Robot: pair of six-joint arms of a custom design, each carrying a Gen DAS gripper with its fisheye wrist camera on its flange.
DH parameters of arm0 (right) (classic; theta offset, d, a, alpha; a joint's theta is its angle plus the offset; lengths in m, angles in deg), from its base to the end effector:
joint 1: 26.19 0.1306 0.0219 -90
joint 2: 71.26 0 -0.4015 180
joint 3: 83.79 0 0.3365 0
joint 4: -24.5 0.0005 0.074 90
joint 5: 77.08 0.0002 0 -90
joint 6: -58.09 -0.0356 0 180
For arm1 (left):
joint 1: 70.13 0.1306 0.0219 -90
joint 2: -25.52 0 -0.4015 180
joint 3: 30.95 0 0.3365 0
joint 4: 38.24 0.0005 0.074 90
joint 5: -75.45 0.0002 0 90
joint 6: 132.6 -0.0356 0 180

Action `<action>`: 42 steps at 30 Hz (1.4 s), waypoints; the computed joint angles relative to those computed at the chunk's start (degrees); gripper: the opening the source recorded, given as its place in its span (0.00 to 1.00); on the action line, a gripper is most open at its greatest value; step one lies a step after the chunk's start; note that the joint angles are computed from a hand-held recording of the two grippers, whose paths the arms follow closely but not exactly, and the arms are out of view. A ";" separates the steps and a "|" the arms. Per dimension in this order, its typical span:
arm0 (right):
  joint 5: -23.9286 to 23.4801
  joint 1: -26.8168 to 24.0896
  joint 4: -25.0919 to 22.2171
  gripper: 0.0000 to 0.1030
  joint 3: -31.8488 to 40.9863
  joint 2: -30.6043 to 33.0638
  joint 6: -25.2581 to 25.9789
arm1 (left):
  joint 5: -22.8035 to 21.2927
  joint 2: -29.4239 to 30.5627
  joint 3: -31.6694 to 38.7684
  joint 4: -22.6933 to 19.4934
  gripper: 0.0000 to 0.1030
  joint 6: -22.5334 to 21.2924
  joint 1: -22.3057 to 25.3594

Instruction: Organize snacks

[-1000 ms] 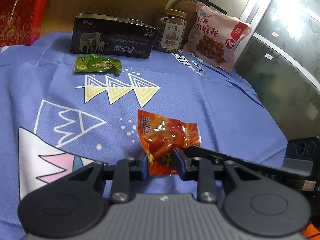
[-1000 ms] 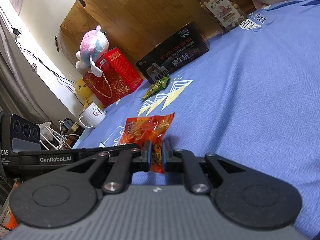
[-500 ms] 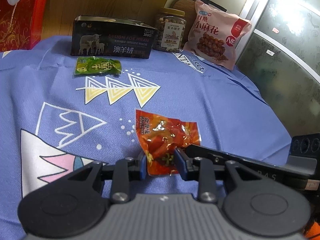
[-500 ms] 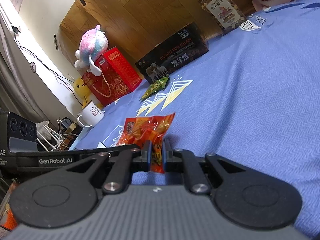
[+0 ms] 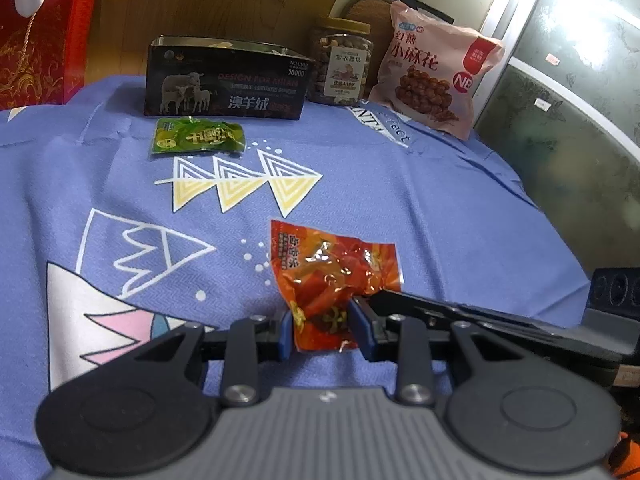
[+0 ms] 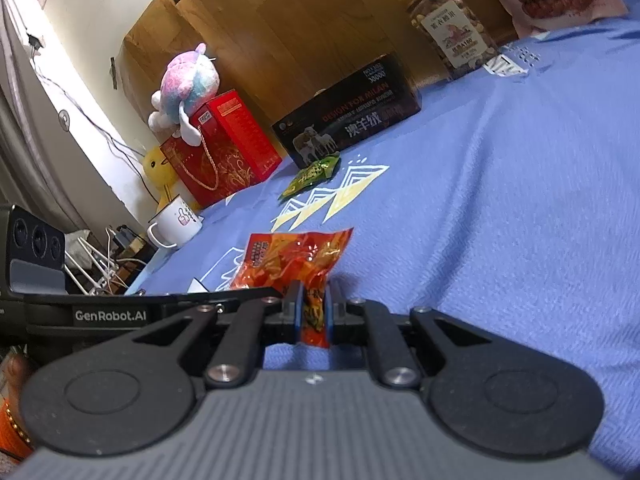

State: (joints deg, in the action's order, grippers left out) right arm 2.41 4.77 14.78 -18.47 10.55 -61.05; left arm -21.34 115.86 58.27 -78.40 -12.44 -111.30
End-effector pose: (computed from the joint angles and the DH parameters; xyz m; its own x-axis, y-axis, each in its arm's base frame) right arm 0.3271 0.2032 0.3842 -0.6454 0.1711 -0.7444 -0.3799 0.7735 0.5072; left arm 0.3357 -0.2887 0.4532 -0.7242 -0.0294 -0.6890 0.2578 0.9151 -0.3101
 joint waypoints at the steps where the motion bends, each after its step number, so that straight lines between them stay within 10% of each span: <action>1: -0.21 -0.07 -0.01 0.13 0.35 0.12 0.24 | 0.43 -0.33 -0.29 0.50 0.28 -0.01 0.30; 13: -2.55 -2.54 -6.40 0.13 17.39 9.85 9.08 | 4.43 3.80 10.86 -1.97 0.28 -6.33 7.89; 27: 1.76 -6.88 -20.39 0.14 56.30 34.80 17.58 | 8.24 29.88 50.32 -11.17 0.28 -6.28 17.95; 32: 8.63 -6.93 -21.20 0.20 59.48 38.51 20.65 | 6.85 37.15 60.33 -16.28 0.40 -5.21 18.57; 37: 6.33 -8.36 -12.62 0.29 46.97 31.37 14.49 | 10.47 27.19 42.99 -3.29 0.48 -2.91 20.32; 42: -8.98 -10.69 -12.82 0.30 35.23 24.79 7.44 | 14.43 16.86 24.77 3.11 0.48 1.41 22.56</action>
State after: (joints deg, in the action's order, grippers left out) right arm -6.57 -5.92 1.95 16.76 35.34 -53.61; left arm -6.91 132.72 83.04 -75.29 -11.03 -88.74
